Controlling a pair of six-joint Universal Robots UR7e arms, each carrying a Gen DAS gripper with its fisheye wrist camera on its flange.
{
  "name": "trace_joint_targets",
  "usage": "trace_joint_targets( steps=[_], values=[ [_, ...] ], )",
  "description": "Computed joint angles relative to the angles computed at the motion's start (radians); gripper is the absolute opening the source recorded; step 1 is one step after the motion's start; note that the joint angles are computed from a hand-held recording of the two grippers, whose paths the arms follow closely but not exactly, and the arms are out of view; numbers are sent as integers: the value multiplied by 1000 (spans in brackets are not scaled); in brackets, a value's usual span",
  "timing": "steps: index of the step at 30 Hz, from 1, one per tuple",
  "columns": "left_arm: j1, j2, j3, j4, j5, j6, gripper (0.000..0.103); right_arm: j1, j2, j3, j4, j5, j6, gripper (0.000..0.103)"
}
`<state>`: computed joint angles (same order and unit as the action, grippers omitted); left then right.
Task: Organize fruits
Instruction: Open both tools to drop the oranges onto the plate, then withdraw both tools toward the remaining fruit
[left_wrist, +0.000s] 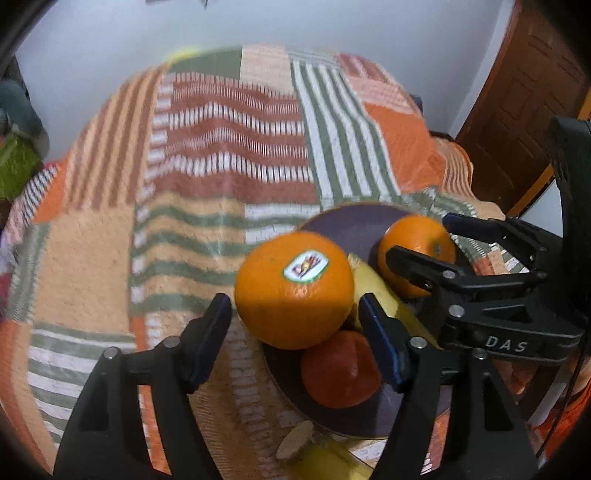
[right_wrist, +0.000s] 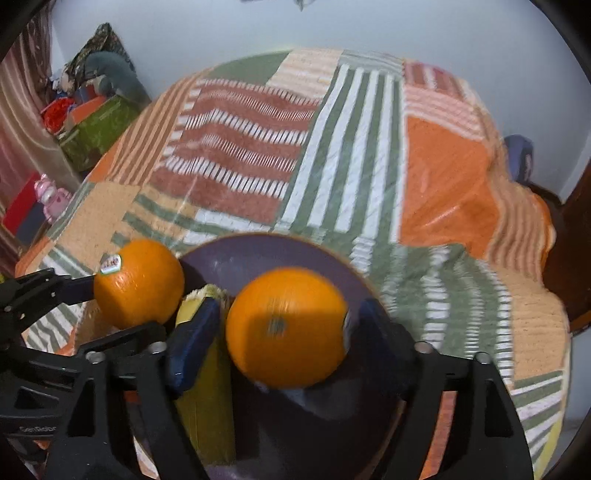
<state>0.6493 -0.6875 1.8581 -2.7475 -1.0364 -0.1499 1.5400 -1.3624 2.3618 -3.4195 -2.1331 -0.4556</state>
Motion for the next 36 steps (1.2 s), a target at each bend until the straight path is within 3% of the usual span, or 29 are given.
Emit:
trace_joint_targets(
  steps=[2, 12, 18, 24, 31, 36],
  values=[
    [-16, -13, 16, -29, 13, 18, 84, 7, -23, 10, 4, 6, -5, 86],
    [-87, -144, 118, -26, 23, -15, 85, 90, -177, 105, -8, 10, 38, 86],
    [-145, -257, 224, -5, 45, -61, 87, 191, -246, 183, -65, -66, 23, 86],
    [-209, -382, 337, 33, 41, -122, 88, 270, -337, 268, -32, -127, 66, 86],
    [-296, -482, 461, 63, 44, -213, 87, 320, -390, 357, 10, -168, 134, 86],
    [-341, -517, 526, 69, 11, -265, 87, 330, -364, 429, -33, -177, 164, 86]
  ],
)
